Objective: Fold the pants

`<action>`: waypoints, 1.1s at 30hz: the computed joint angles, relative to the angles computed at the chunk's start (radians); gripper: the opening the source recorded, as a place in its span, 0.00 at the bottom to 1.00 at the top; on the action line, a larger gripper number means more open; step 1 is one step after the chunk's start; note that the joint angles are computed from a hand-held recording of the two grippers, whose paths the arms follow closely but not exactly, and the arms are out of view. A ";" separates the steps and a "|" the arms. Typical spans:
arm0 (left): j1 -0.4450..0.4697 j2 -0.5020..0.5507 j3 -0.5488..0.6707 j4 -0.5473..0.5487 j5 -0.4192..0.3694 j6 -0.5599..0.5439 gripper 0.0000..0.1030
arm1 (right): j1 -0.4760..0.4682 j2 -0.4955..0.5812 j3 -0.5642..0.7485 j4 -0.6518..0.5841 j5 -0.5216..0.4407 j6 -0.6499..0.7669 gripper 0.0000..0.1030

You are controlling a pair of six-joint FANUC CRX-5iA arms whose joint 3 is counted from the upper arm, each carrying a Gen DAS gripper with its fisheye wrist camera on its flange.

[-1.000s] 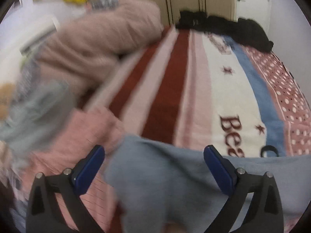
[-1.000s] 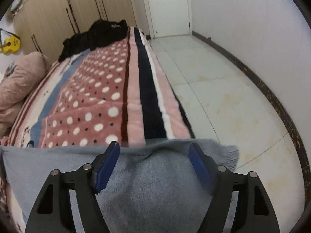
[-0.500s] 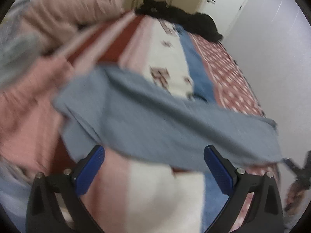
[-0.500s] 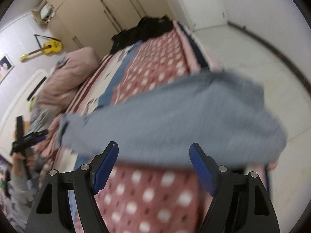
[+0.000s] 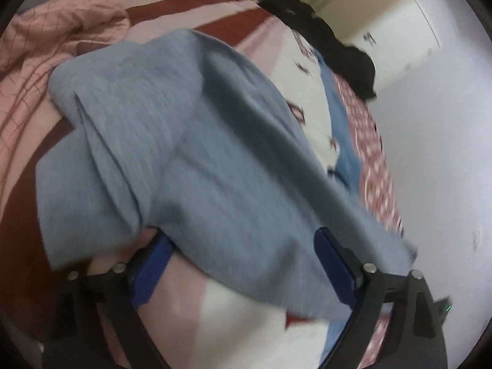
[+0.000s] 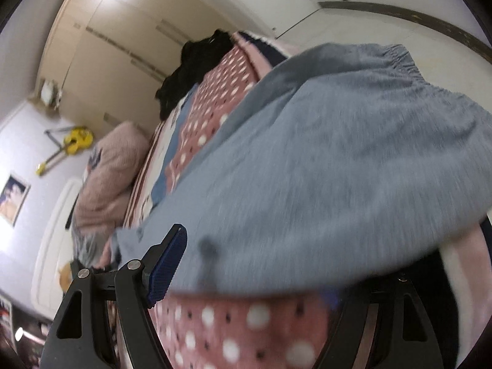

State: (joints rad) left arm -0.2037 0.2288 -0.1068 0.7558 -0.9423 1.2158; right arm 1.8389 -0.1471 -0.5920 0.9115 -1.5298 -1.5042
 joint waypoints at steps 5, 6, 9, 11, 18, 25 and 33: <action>-0.019 0.036 0.049 -0.039 0.065 0.086 0.60 | -0.055 0.017 0.038 -0.056 -0.063 0.022 0.58; -0.024 0.040 0.058 -0.055 0.088 0.113 0.48 | -0.063 0.027 0.052 -0.068 -0.074 0.028 0.47; -0.025 0.052 0.057 -0.041 0.118 0.144 0.36 | -0.072 0.042 0.071 -0.095 -0.118 0.001 0.25; -0.025 0.052 0.056 -0.044 0.132 0.158 0.26 | -0.064 0.049 0.081 -0.108 -0.148 -0.015 0.16; -0.020 -0.008 0.033 -0.114 0.174 0.161 0.08 | -0.038 0.095 0.166 -0.153 -0.241 0.036 0.06; -0.003 -0.127 -0.014 -0.193 0.138 0.105 0.07 | 0.018 0.156 0.273 -0.179 -0.345 0.088 0.06; 0.050 -0.295 -0.109 -0.245 0.000 0.004 0.07 | 0.161 0.233 0.419 -0.240 -0.399 0.060 0.06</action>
State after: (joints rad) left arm -0.1540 -0.0659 -0.2160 0.5109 -0.9423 1.2199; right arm 2.0003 0.0855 -0.1727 0.6715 -1.9287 -1.4447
